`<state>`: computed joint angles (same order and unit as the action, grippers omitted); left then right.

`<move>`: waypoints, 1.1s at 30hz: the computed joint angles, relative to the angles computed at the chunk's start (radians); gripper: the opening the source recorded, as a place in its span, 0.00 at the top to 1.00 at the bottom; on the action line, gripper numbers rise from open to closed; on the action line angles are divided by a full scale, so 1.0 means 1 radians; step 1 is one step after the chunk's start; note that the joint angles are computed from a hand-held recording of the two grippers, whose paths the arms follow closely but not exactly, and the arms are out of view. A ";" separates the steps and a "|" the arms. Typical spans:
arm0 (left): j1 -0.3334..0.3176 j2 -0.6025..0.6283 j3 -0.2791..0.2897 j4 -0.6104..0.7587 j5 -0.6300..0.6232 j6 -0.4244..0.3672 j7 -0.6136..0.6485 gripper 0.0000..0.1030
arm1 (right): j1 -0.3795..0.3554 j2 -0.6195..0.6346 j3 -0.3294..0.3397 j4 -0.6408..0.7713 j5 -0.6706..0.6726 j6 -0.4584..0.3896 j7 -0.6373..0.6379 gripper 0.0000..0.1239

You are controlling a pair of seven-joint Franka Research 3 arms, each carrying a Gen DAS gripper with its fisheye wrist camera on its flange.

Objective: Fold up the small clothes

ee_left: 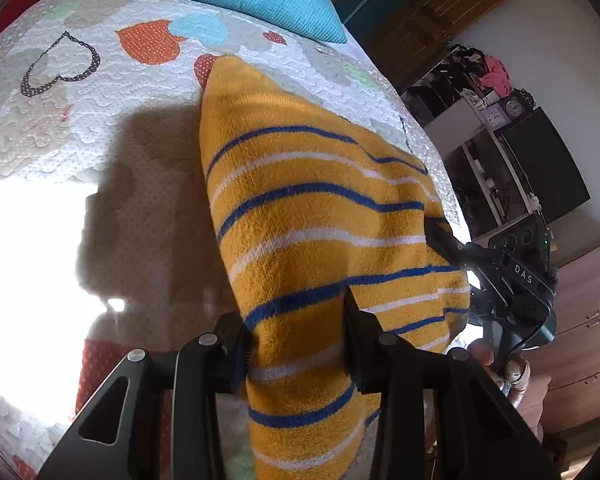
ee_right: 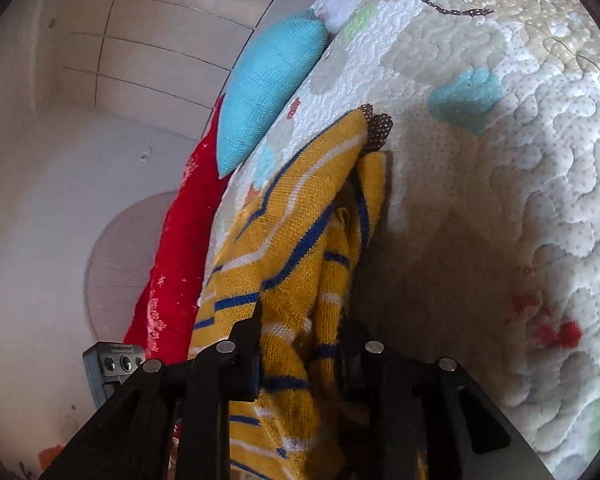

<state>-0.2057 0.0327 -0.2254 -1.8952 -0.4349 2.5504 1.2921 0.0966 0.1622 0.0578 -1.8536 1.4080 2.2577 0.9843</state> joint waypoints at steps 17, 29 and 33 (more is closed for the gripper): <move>0.014 -0.403 -0.050 -0.360 0.559 0.026 -0.533 0.23 | 0.153 -0.423 -0.016 -0.363 -0.279 0.487 -0.002 0.72; 0.128 -0.745 -0.213 -0.465 1.068 -0.189 -0.932 0.02 | 0.278 -0.399 0.030 -0.488 -0.535 0.522 0.178 0.73; 0.115 -0.825 -0.208 -0.500 1.138 -0.216 -0.977 0.00 | 0.312 -0.449 0.001 -0.491 -0.544 0.563 0.170 0.71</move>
<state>-0.0902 -0.7919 -0.4332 -2.3951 0.7032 2.3340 0.3156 0.4088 -0.2865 0.0584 -2.3445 0.8637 2.8202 1.1544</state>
